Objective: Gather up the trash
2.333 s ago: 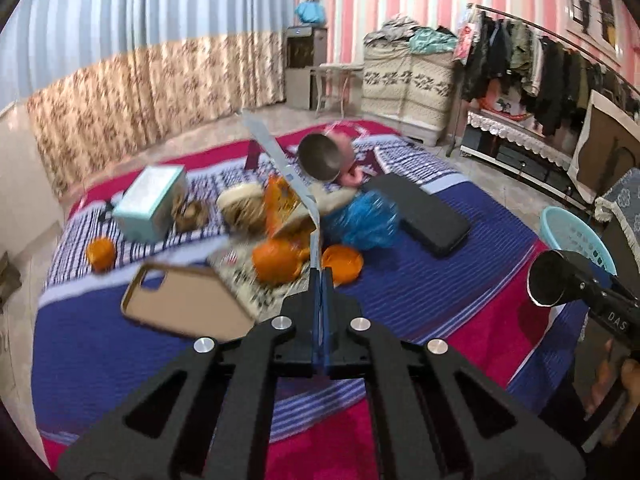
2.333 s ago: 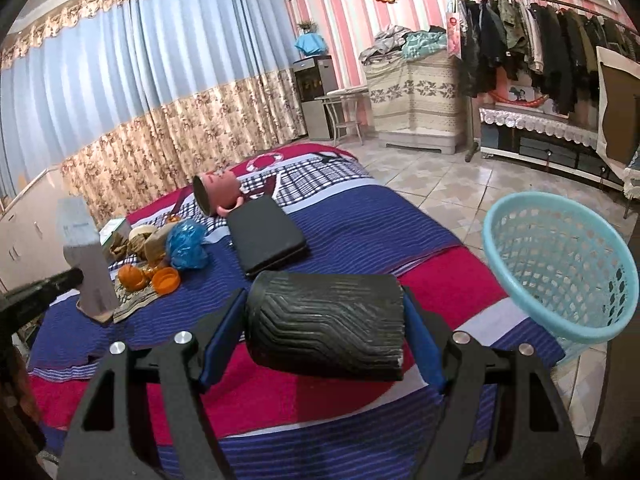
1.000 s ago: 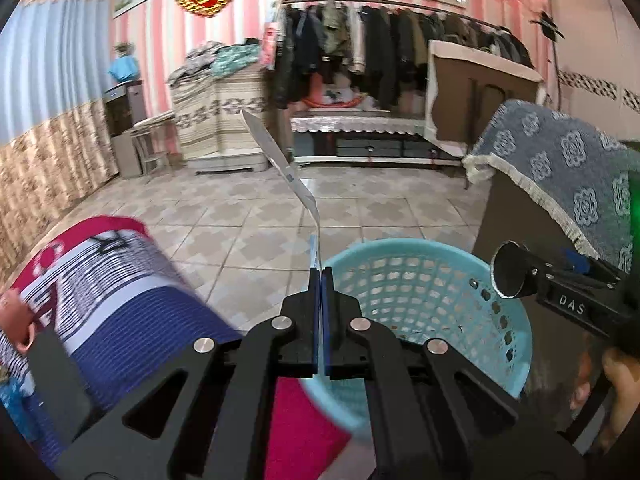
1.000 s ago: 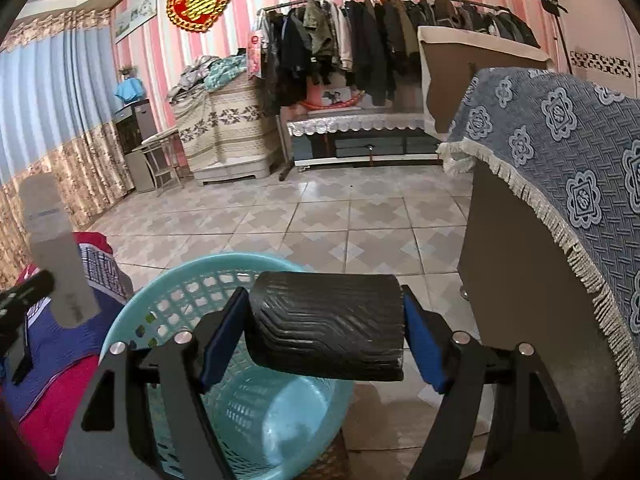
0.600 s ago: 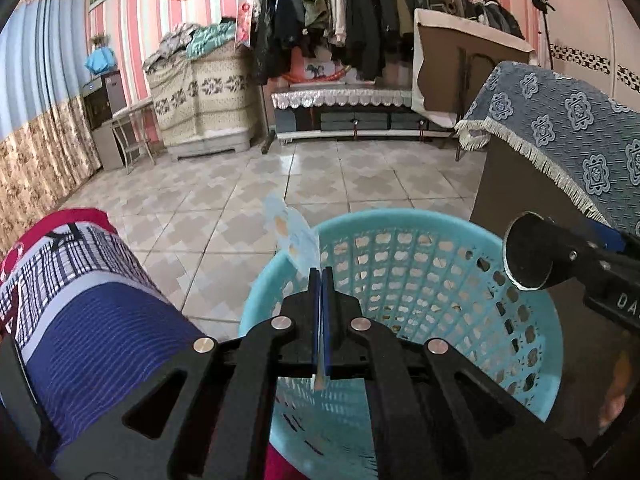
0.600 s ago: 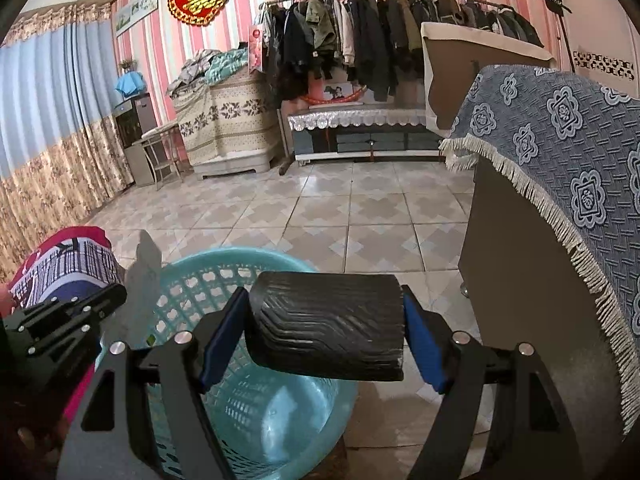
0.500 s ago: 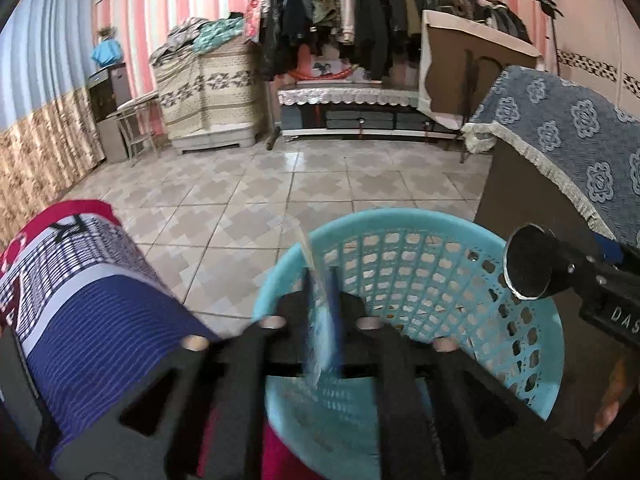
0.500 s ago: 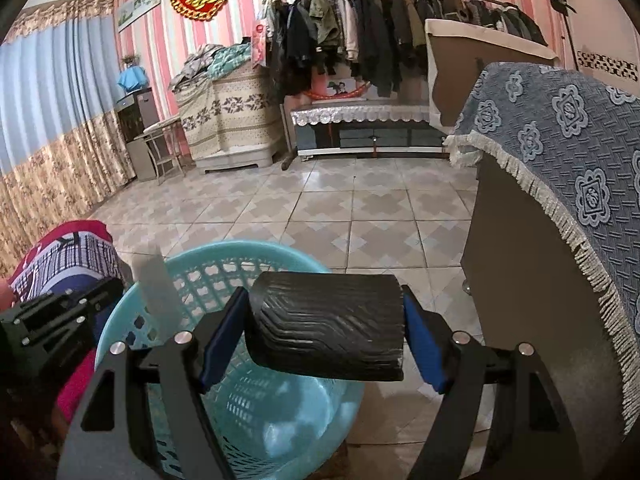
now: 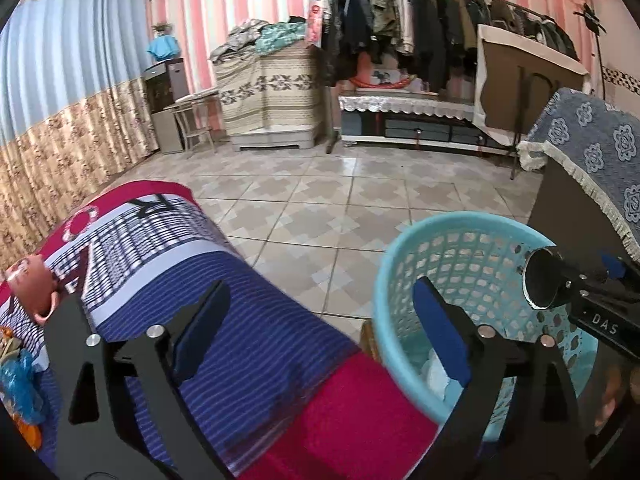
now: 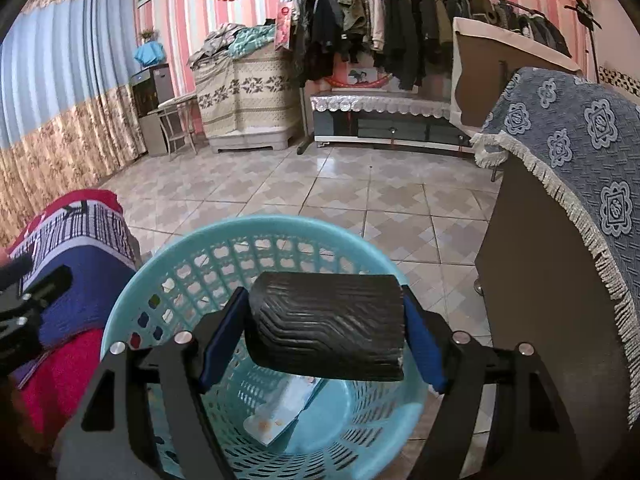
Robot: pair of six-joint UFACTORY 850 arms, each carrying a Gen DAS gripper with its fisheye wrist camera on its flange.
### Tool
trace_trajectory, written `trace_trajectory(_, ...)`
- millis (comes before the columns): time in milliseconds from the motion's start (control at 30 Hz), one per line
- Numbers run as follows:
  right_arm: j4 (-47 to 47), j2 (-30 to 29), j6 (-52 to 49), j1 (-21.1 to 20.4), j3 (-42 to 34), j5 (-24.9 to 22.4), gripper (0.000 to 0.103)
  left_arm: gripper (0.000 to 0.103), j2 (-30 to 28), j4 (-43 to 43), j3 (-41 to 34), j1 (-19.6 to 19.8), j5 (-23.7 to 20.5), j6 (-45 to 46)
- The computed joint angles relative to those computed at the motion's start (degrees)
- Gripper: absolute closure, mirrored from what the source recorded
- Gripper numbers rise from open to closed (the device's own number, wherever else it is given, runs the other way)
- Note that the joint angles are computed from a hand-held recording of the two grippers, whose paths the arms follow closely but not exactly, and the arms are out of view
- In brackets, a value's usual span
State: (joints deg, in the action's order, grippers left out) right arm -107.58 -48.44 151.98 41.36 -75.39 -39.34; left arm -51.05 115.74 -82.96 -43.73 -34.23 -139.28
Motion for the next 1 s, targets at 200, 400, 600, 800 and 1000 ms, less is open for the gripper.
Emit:
trace_trajectory(200, 0.90, -0.37, 0.28, 0.26, -0.63, 0.23, 0.027, 0.007, 2.34, 1.59, 3.87, 0.56, -2.02, -4.48)
trace_trajectory(400, 1.31, 0.03, 0.29, 0.57, -0.42, -0.72, 0.015, 0.006, 3.51, 1.25, 5.83, 0.56, -3.37, -5.61)
trace_trajectory(600, 1.92, 0.25, -1.13, 1.03, -0.72, -1.27, 0.012, 0.006, 5.50, 1.50, 9.05, 0.63, -4.88, -7.26)
trace_trajectory(800, 2.78, 0.52, -2.20, 2.13, -1.23, -3.06, 0.007, 0.005, 8.04, 2.64, 13.31, 0.74, -5.95, -10.07)
trace_trajectory(1000, 3.62, 0.45, -4.47, 3.57, -2.13, -4.83, 0.005, 0.005, 10.44, 1.41, 17.39, -0.03, -9.20, -9.77)
